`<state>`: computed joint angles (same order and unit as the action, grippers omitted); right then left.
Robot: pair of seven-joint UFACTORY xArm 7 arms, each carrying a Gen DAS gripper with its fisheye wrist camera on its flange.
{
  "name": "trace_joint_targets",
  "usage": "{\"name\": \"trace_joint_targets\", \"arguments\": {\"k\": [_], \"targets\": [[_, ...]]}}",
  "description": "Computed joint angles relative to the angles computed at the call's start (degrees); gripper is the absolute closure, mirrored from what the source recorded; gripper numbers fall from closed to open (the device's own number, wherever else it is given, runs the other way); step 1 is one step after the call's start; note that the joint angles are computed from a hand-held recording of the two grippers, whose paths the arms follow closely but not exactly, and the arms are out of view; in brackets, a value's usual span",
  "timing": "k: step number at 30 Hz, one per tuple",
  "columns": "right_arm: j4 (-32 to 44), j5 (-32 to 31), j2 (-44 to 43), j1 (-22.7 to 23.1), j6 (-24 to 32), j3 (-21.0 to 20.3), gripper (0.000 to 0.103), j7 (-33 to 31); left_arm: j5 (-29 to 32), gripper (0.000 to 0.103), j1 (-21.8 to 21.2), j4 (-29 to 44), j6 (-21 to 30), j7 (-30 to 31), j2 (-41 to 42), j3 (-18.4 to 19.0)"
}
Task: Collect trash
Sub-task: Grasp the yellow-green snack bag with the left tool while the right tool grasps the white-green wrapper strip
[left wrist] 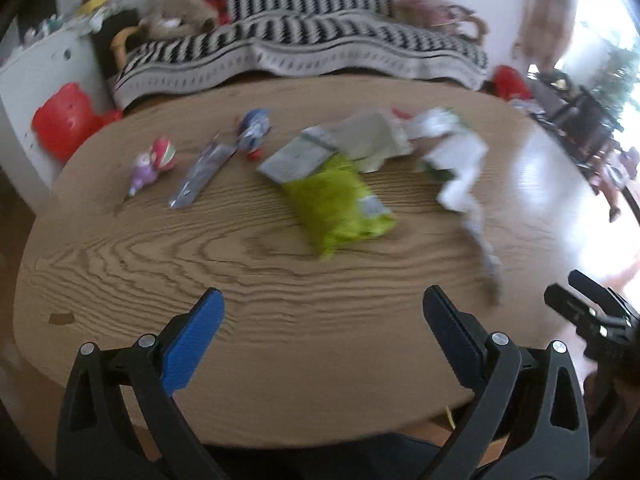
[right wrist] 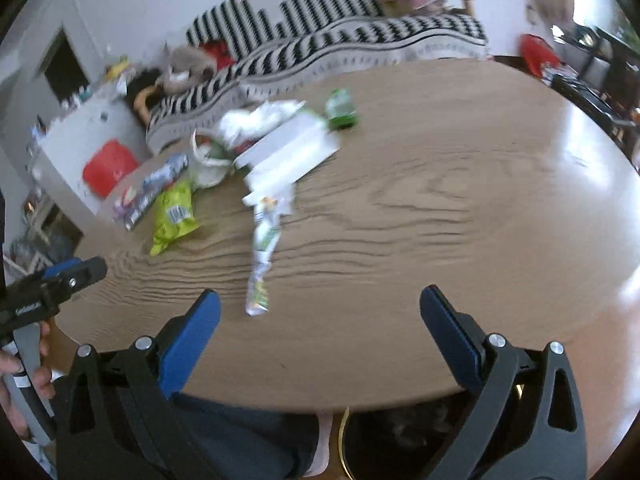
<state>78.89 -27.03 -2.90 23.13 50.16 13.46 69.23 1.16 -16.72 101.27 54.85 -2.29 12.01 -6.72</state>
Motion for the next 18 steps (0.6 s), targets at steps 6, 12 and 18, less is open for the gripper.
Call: {"name": "trace_joint_targets", "arguments": {"k": [6, 12, 18], "targets": [[11.8, -1.6, 10.9, 3.3, 8.2, -1.9, 0.007, -3.5, 1.9, 0.006, -2.0, 13.0, 2.5, -1.7, 12.7, 1.0], [16.5, -8.0, 15.6, 8.1, 13.1, -5.1, 0.005, -4.2, 3.3, 0.006, -4.3, 24.2, 3.2, -3.2, 22.4, 2.4], [15.8, -11.6, 15.9, 9.6, 12.5, -6.3, 0.005, -0.2, 2.9, 0.006, -4.9, 31.7, 6.7, -3.5, 28.2, 3.2]]}}
